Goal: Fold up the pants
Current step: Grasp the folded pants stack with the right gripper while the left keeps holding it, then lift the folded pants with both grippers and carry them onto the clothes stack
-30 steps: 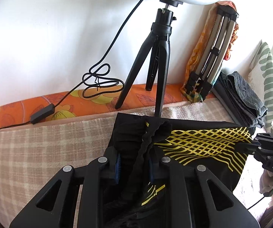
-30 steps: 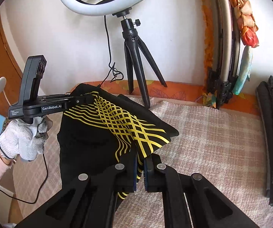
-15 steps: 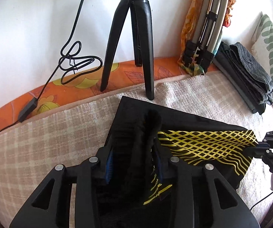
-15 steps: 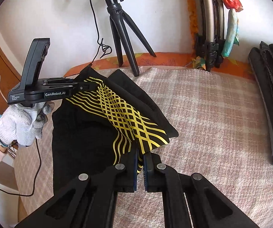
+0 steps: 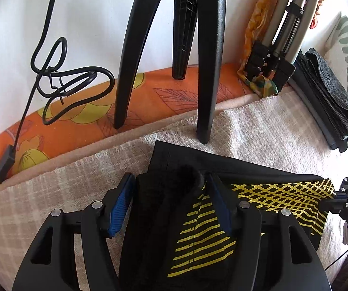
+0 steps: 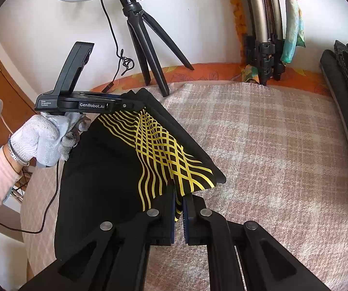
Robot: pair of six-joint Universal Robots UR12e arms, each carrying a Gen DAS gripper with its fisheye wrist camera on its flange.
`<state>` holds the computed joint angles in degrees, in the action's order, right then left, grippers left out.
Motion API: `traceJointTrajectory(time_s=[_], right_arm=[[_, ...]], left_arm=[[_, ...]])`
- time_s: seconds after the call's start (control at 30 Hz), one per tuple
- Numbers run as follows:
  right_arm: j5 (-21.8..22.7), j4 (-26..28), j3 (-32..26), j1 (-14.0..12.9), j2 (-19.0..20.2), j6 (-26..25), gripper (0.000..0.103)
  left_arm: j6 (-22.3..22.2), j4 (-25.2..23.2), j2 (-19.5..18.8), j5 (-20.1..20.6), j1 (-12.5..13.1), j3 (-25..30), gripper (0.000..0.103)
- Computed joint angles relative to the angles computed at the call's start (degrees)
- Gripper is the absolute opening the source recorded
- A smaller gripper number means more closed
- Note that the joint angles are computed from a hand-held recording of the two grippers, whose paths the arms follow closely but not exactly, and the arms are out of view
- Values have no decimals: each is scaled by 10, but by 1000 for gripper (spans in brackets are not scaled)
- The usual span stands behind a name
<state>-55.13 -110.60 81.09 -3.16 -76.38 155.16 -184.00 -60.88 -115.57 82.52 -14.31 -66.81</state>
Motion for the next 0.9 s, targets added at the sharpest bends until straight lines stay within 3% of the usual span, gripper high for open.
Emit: traceJointTrajectory(time_s=[0.13, 0.2, 0.47, 0.9], right_arm=[[7, 0, 1, -1, 2, 1, 3], [11, 0, 2, -2, 3, 5, 3], [6, -8, 6, -3, -1, 9, 3], [35, -53, -17, -16, -36, 12, 2]], left_arm=[[9, 26, -3, 18, -7, -5, 59], [9, 37, -4, 3, -6, -6, 30], [25, 92, 9, 99, -43, -25, 27], [-34, 212, 103, 126, -50, -84, 23]])
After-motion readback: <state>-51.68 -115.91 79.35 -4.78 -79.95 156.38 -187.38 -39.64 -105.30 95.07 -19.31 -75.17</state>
